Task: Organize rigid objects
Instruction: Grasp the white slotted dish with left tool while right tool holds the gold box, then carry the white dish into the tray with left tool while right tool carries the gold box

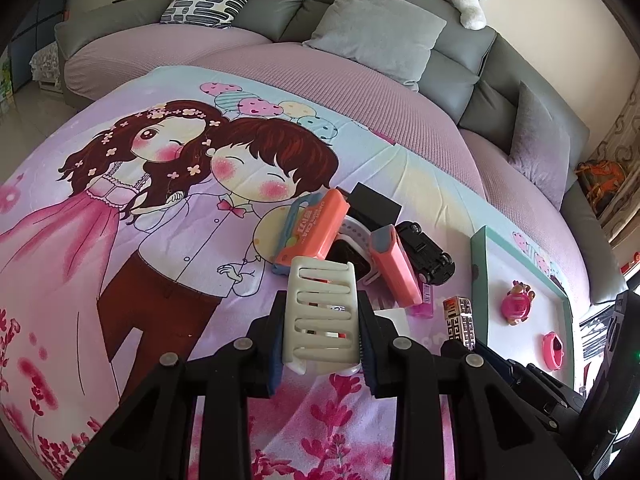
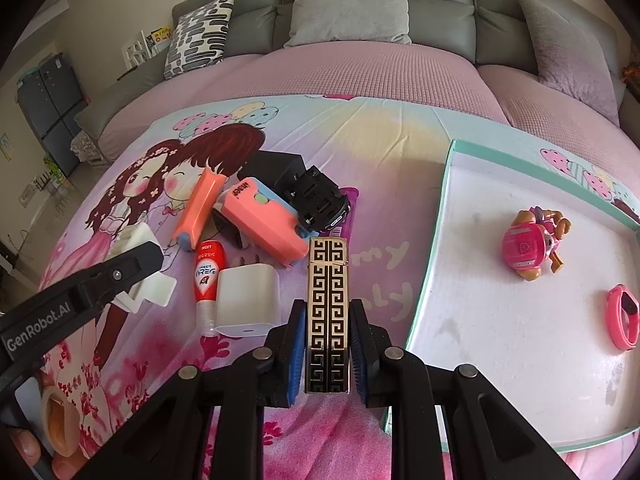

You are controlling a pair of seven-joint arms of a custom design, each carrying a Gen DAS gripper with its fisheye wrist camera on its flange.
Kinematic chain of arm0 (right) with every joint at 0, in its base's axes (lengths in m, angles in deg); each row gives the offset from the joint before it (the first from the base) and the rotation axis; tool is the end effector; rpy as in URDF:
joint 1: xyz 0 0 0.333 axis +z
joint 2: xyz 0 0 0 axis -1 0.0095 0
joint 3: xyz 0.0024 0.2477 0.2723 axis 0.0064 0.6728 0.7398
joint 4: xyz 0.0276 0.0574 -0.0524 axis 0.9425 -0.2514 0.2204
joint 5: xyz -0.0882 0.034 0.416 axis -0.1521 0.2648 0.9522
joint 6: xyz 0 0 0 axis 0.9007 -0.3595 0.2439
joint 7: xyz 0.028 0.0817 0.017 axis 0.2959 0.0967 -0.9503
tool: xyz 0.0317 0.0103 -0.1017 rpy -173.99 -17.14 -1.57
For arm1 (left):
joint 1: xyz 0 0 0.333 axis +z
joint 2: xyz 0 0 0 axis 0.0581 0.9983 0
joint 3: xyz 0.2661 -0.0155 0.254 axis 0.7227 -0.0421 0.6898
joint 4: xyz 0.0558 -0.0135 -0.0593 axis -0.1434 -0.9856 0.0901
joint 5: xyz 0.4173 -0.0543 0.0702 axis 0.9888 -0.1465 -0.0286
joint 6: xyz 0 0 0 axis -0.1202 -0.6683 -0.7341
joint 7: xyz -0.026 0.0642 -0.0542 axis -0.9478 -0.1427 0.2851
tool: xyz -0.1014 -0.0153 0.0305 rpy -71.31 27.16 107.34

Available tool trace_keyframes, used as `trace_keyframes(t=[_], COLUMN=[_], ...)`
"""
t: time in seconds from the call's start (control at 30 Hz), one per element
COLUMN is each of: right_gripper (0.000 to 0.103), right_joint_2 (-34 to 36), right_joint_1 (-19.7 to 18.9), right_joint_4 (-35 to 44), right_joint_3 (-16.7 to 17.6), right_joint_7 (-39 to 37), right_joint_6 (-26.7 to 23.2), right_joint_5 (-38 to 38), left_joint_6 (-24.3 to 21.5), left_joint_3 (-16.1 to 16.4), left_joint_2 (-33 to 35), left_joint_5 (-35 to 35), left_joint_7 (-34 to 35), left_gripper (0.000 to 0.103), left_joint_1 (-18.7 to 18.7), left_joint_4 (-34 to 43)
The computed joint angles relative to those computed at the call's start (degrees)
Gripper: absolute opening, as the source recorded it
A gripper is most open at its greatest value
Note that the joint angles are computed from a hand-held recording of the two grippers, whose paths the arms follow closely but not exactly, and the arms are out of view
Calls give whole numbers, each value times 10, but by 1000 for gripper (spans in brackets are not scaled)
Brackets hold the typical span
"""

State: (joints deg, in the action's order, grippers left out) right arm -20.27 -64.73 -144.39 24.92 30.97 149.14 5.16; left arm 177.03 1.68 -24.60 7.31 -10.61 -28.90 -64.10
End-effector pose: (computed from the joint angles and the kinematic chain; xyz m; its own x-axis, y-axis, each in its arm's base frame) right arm 0.5937 0.3458 0.3462 0.3687 -0.9208 -0.1269 -0.8062 -0.2489 -0.5368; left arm 0.5348 -0.4431 0.3555 0.3135 -0.8945 0.3187 -0.7063 -0.4440 -0.5514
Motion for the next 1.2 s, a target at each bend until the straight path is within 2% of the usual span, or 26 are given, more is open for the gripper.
trace_keyframes(t=[0.47, 0.73, 0.83, 1.07, 1.13, 1.2], right_gripper=[22, 22, 22, 22, 22, 22], right_joint_2=[-9, -25, -32, -48, -51, -55], right_joint_1=[-14, -28, -12, 78, 90, 91], right_joint_4=[-12, -29, -36, -58, -63, -67], right_joint_3=[10, 6, -26, -184, -216, -232], right_joint_7=[-9, 0, 26, 178, 224, 259], right_joint_6=[18, 41, 47, 40, 27, 16], right_joint_5=[20, 37, 25, -81, -109, -130], left_joint_6=[-12, -20, -25, -40, -45, -60], left_joint_3=[1, -6, -9, -7, -8, -14], left_joint_2=[5, 33, 52, 110, 132, 160], left_joint_5=[6, -7, -33, -100, -122, -149], left_joint_7=[-4, 51, 99, 228, 274, 331], left_gripper=[32, 32, 32, 32, 32, 32], left_joint_1=[-7, -17, -21, -47, -54, -61], left_joint_4=[15, 65, 96, 198, 234, 282])
